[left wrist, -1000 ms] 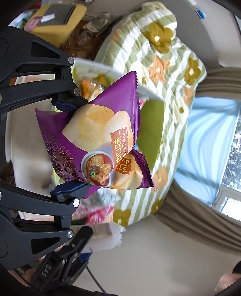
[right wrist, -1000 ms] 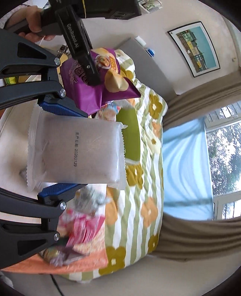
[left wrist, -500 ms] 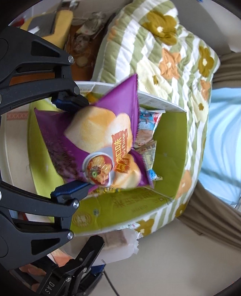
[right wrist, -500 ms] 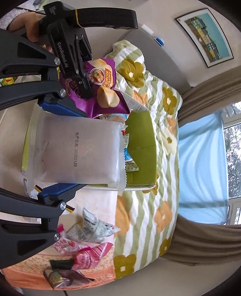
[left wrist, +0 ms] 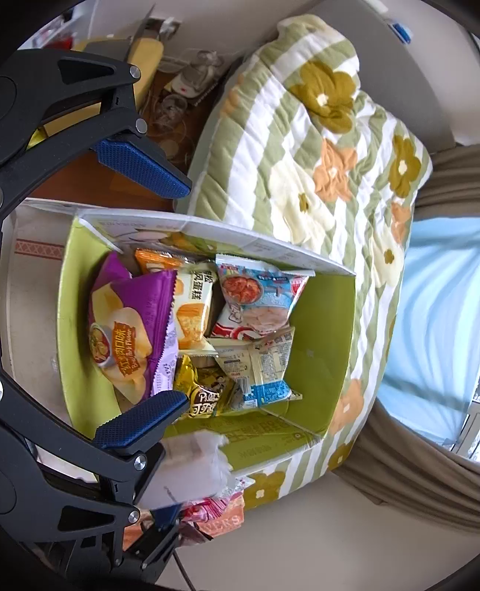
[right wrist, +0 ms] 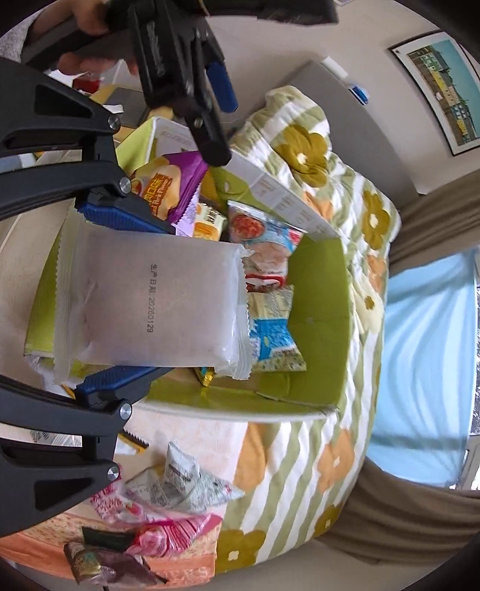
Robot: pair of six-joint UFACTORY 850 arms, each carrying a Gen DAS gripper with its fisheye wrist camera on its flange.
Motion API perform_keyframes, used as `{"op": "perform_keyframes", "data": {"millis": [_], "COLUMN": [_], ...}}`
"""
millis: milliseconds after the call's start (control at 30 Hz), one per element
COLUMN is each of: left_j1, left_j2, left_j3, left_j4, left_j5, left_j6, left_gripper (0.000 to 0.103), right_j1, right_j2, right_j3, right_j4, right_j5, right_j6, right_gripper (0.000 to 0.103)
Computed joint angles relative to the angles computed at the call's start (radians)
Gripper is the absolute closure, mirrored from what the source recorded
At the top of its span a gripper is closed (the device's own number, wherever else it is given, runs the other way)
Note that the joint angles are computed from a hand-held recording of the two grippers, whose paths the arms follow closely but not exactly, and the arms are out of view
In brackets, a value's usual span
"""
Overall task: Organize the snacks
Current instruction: 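Open the right tool to release the white packet into the box, then move both tools from the box to the loose snack packets on the table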
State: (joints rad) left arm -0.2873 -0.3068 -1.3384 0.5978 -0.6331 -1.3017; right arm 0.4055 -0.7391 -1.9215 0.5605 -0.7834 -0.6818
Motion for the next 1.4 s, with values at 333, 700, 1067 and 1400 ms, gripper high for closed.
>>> {"op": "perform_keyframes", "data": {"millis": [333,700,1067,1400], "left_j1": [-0.009,-0.021,-0.04,-0.062], "left_j2": [0.016,0.03,0.095,0.144], "left_j3": [0.031,0.05,0.109,0.141], "left_j4": [0.016,0.014,0.07,0.127], "left_j5": [0.001,0.013,0.055,0.136], "left_j6": [-0.062,-0.044,-0.083,-0.078], "left_gripper": [0.0,0.0,0.0,0.0], "right_j1": [0.01,0.001,0.003,0.002], "right_j2": [-0.044,0.01,0.119,0.251], "right_j3": [-0.044,0.038,0.175,0.333], "right_j4": [-0.048,-0.008,0.021,0.036], "right_j5": [-0.01,0.034,0.122,0.227], "right_j6": [0.033,0.018,0.023,0.06], "right_gripper": [0.026,0.021,0.021,0.021]}}
